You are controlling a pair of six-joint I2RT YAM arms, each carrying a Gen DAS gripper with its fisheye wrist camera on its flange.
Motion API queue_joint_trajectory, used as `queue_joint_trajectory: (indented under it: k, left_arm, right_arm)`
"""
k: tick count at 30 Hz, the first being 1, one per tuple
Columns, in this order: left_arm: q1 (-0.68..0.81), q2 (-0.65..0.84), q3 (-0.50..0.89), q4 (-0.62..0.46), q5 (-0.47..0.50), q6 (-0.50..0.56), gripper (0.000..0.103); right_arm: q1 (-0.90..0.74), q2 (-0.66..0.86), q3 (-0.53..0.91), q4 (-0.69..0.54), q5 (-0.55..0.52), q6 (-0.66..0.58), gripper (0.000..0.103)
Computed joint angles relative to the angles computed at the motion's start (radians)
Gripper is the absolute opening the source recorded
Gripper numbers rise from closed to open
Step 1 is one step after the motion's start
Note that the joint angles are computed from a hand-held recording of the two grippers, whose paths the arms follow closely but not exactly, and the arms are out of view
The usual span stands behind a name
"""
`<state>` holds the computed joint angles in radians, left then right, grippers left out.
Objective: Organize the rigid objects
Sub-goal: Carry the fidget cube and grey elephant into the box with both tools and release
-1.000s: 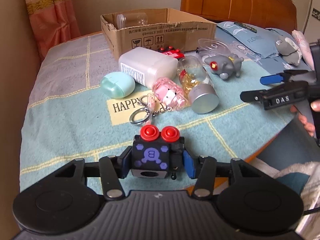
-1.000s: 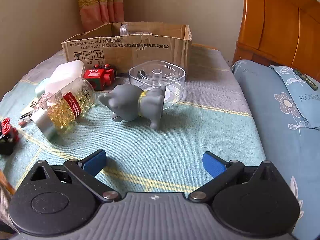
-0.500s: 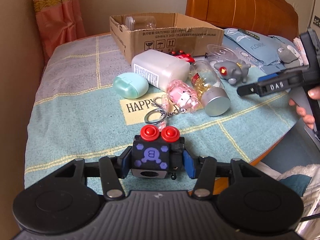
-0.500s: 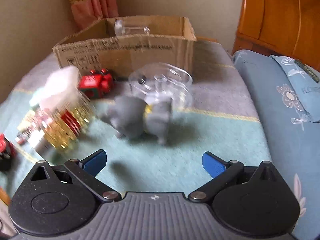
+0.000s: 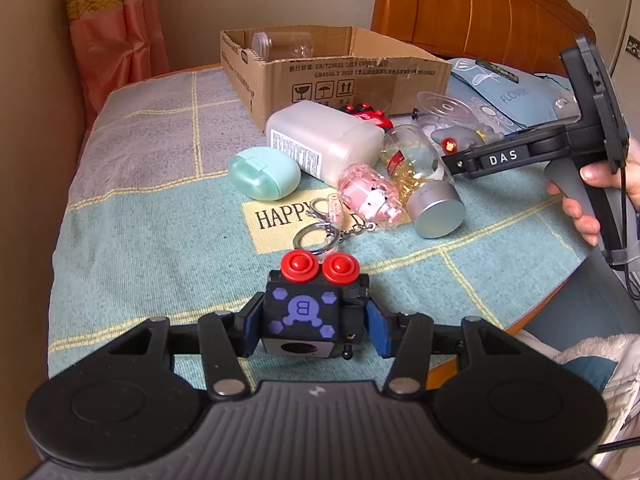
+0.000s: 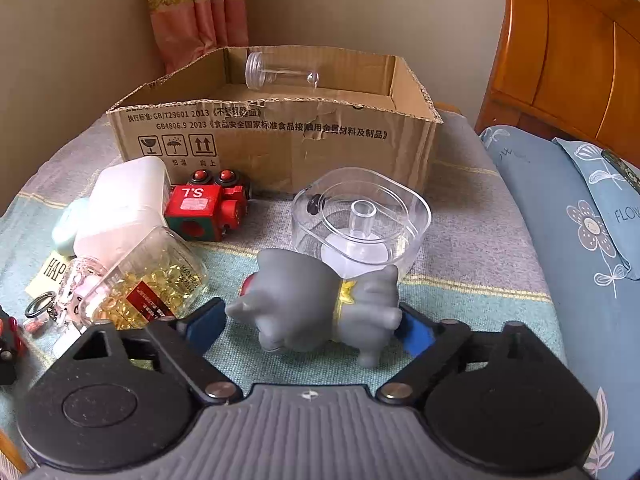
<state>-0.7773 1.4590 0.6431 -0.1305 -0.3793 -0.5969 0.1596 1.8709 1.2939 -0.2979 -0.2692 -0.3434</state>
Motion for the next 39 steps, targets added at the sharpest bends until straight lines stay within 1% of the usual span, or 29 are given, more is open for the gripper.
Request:
queue_joint_trajectory:
  k: [4,6,9,16,22,26,34,36,39]
  left_arm:
    - [0.000,0.008,0.014,-0.015,-0.002,-0.003,0.051]
    - [0.000,0.011,0.018,-0.020,-0.003,-0.005,0.051]
    - [0.002,0.014,0.025,-0.030,0.000,-0.007,0.051]
    - [0.013,0.023,0.046,-0.057,0.010,-0.009,0.051]
    - [0.029,0.023,0.071,-0.100,0.025,0.004,0.051]
    - [0.042,0.009,0.096,-0.149,0.032,0.024,0.051]
    - [0.093,-0.030,0.198,-0.276,0.078,0.102,0.051]
    - [0.110,-0.030,0.248,-0.306,0.086,0.140,0.051]
    - [0.146,-0.026,0.316,-0.322,0.110,0.197,0.051]
  right_arm:
    - [-0.004,-0.008,-0.006,0.004,0.000,-0.010,0.079]
    - [-0.004,-0.010,-0.002,-0.003,-0.003,-0.019,0.078]
    - [-0.004,-0.013,-0.002,-0.008,-0.001,-0.031,0.078]
    - [-0.022,-0.027,0.009,-0.056,-0.039,-0.073,0.077]
    - [-0.050,-0.043,0.040,-0.131,-0.079,-0.145,0.077]
    - [-0.067,-0.058,0.059,-0.175,-0.091,-0.207,0.077]
    - [-0.098,-0.060,0.181,-0.336,-0.175,-0.296,0.077]
    - [-0.102,-0.057,0.224,-0.375,-0.206,-0.309,0.077]
    - [-0.100,-0.047,0.289,-0.421,-0.245,-0.325,0.077]
